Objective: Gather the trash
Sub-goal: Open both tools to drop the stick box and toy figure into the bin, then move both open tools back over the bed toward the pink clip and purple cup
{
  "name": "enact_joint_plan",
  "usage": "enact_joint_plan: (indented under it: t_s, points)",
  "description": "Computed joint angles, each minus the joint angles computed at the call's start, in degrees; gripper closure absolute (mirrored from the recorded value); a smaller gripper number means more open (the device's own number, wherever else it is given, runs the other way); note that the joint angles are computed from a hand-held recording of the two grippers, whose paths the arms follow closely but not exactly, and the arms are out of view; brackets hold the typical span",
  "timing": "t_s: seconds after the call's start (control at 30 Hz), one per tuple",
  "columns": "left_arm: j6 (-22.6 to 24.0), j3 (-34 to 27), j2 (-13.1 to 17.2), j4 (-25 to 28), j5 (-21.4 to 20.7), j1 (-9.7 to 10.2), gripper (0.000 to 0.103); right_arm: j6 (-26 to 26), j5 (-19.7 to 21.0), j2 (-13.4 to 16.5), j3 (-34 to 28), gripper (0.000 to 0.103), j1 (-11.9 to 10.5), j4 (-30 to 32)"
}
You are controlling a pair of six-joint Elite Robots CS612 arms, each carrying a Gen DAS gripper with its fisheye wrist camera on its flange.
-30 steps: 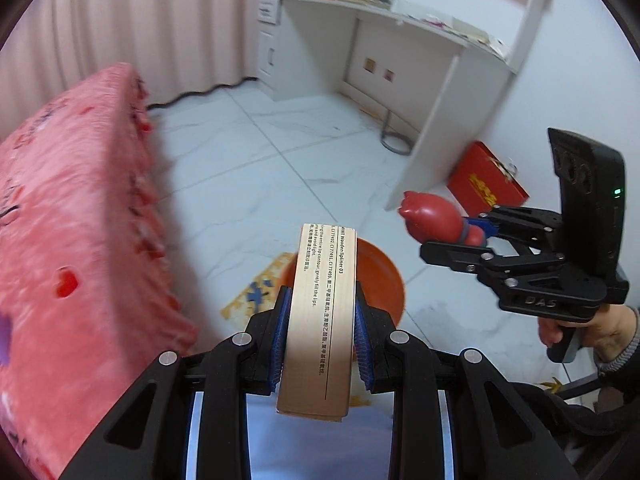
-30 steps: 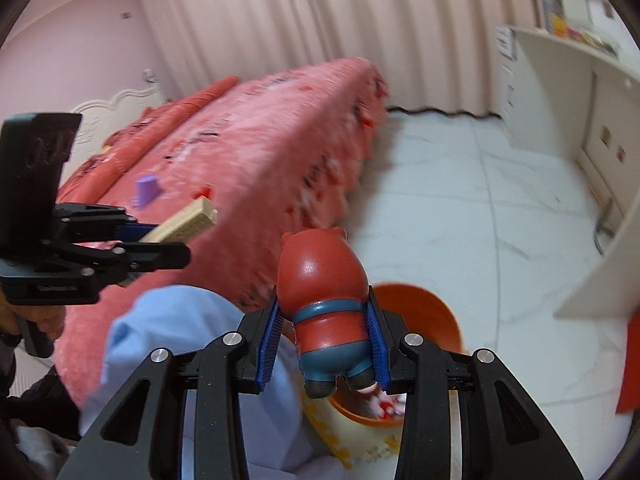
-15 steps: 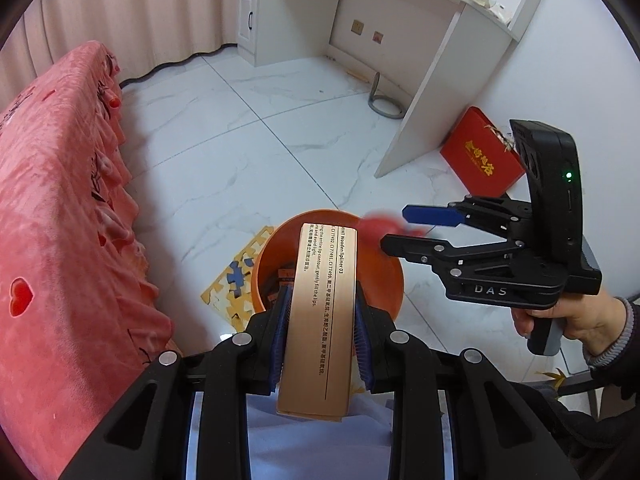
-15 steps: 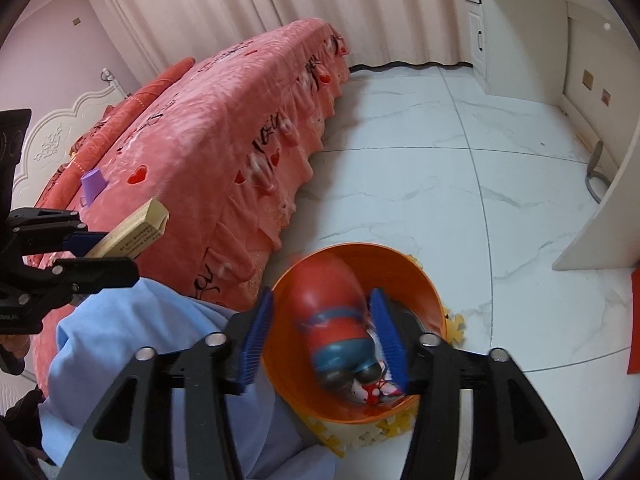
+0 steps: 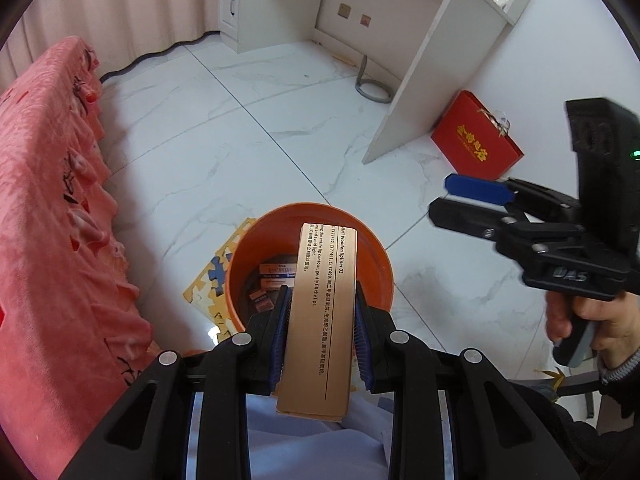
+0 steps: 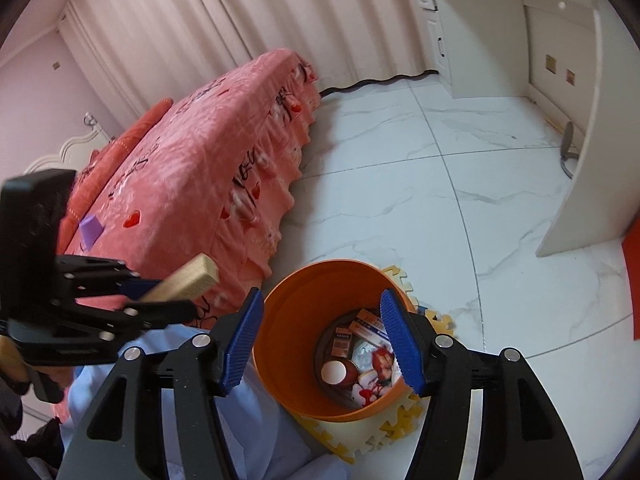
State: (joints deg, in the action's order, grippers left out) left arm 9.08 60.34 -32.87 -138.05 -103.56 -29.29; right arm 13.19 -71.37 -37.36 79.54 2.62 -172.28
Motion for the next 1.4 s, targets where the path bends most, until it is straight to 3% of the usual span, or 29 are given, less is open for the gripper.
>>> enact_joint_plan:
  t_s: [0.3, 0.37, 0.43, 0.67, 0.73, 0.8, 0.9, 1.03, 1.17, 1.23, 1.4]
  points:
    - [0.58, -4.47, 2.95, 3.24, 0.87, -0.45, 0.071, 0.55, 0.1, 0.05, -0.01, 0.042, -0.12, 0.68]
    - [0.98, -5.13, 3.36, 3.87, 1.81, -0.62, 0.064, 0.81, 0.18, 0.13, -0.11, 0.042, -0.16, 0.94]
    - [0.73, -5.16, 3.53, 3.24, 2.3, -0.69, 0.047, 1.0, 0.31, 0.22, -0.12, 0.042, -0.16, 0.87]
    - [0.6, -4.95, 3.42, 3.95, 2.04, -0.62, 0.046, 0.68, 1.0, 0.3, -0.41, 0.042, 0.09, 1.3]
    - [0.17, -4.33, 3.02, 3.2, 1.95, -0.54, 0.045, 0.42, 1.29, 0.26, -0.59, 0.042, 0.25, 1.23]
    - [-0.39, -3.6, 2.54, 2.21, 2.27, -0.48, 0.033, 0.13, 1.38, 0.18, -0.71, 0.042, 0.39, 1.13]
    - [-1.64, -2.05, 1.51, -0.05, 3.09, -0.22, 0.03, -0.36, 2.07, 0.02, -1.0, 0.042, 0.63, 1.09]
    - [-4.35, 0.49, -0.15, -3.49, 4.8, 0.25, 0.014, -1.3, 2.98, -0.16, -1.62, 0.042, 1.17, 1.04]
    - [-6.76, 3.51, -1.97, -6.19, 6.4, 0.88, 0.014, -2.98, 4.43, -0.2, -2.79, 0.041, 2.13, 1.63]
    - [-8.0, 5.04, -2.94, -7.1, 8.12, 1.01, 0.006, -3.51, 5.62, -0.11, -3.49, 0.036, 2.55, 1.92]
    - [-12.58, 10.29, -6.15, -11.49, 10.39, 2.09, 0.006, -7.11, 8.09, 0.29, -6.01, 0.035, 4.12, 3.5]
